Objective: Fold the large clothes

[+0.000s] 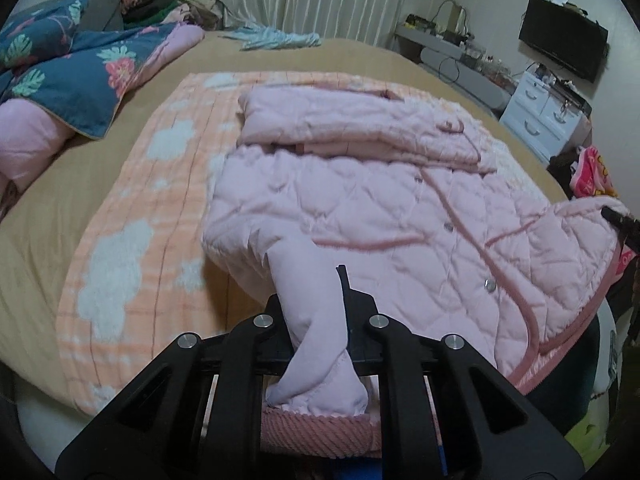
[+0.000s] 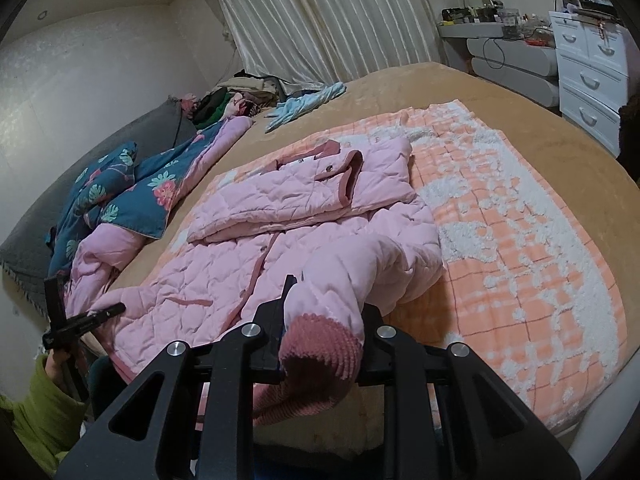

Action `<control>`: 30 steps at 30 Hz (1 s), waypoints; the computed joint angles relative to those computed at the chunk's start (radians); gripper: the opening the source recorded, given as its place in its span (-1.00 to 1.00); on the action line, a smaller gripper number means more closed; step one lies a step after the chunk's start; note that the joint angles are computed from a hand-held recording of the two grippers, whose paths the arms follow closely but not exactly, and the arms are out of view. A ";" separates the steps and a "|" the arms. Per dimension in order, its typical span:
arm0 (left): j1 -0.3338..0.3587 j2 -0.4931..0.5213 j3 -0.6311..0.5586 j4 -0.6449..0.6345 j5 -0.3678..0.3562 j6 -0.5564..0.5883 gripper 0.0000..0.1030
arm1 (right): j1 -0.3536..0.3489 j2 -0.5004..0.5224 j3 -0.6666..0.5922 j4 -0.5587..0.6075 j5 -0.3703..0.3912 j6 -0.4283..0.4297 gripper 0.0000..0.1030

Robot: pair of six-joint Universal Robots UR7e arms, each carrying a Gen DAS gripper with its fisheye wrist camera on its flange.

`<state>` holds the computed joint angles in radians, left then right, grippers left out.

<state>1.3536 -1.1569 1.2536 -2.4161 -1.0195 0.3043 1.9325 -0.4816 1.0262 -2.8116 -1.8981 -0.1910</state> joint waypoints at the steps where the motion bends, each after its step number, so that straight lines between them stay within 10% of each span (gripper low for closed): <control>1: -0.002 0.005 -0.010 -0.003 -0.004 0.003 -0.86 | 0.001 0.002 -0.006 0.002 -0.003 0.000 -0.61; 30: -0.042 0.166 -0.332 -0.013 -0.087 0.024 -0.86 | 0.023 0.139 -0.354 0.131 -0.011 -0.006 -0.63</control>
<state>1.3119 -0.9906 0.9221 -2.4296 -1.1063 0.3279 1.9553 -0.3425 0.6722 -2.6810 -1.9091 -0.1972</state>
